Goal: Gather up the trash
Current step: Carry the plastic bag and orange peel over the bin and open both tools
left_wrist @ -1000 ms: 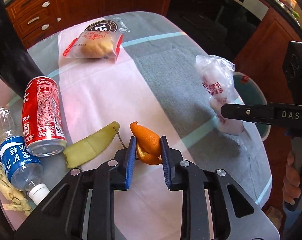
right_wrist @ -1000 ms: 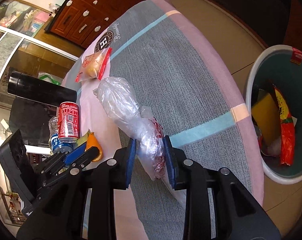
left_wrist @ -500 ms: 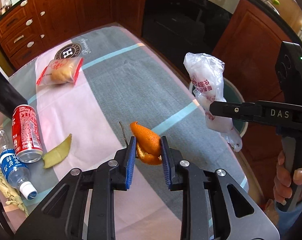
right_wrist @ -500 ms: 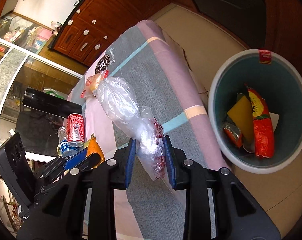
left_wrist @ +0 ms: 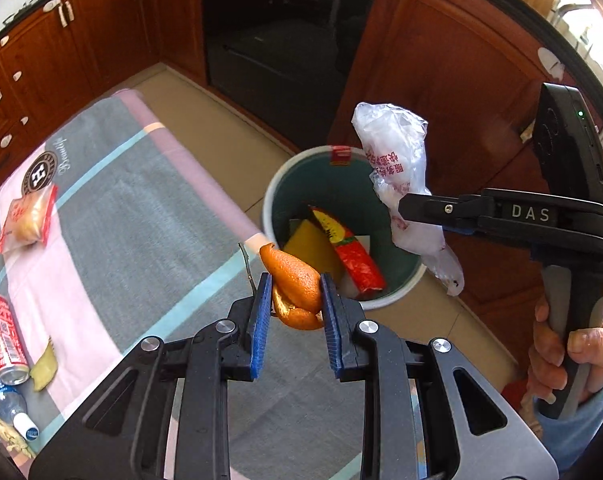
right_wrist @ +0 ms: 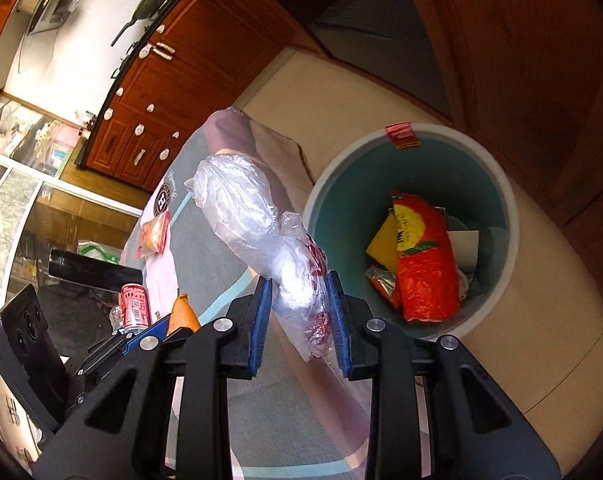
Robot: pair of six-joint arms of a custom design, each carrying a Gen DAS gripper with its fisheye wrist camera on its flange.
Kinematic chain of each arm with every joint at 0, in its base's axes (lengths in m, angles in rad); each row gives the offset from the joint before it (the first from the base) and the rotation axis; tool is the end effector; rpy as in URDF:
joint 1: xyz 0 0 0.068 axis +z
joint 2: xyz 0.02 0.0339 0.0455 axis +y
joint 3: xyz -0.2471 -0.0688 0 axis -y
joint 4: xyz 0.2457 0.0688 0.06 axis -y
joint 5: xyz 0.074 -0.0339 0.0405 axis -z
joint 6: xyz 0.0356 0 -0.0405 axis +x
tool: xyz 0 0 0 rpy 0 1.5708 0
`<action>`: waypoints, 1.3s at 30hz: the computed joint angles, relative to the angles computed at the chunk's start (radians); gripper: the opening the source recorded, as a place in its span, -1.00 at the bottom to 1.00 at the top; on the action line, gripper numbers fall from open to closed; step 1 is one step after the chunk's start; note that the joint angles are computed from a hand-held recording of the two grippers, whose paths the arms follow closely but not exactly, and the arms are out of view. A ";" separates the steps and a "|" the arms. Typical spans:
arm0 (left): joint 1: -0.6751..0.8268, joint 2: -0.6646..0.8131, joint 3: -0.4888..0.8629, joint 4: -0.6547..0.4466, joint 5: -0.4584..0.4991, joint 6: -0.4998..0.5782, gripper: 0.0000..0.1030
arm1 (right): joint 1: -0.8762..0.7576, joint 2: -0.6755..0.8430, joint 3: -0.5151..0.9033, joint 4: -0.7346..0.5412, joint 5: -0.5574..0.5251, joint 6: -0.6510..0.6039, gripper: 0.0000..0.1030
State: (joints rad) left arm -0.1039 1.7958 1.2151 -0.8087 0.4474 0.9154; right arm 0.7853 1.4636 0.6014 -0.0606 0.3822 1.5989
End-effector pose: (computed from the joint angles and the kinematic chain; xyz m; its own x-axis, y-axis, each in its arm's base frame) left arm 0.3292 -0.0498 0.1654 -0.4606 0.7667 -0.4473 0.8799 0.4607 -0.1163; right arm 0.1958 0.1770 0.1263 -0.4808 0.8308 -0.2803 0.5776 0.5406 0.6117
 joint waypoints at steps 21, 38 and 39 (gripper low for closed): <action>-0.216 0.128 -0.007 0.135 -0.069 -0.155 0.60 | -0.081 -0.143 -0.216 -0.008 -0.038 0.069 -0.46; -0.127 0.146 0.033 0.082 -0.071 -0.119 0.91 | -0.110 -0.014 -0.142 0.015 -0.084 0.052 0.48; -0.122 0.146 0.032 0.081 -0.073 -0.116 0.91 | -0.111 -0.013 -0.136 0.007 -0.090 0.061 0.55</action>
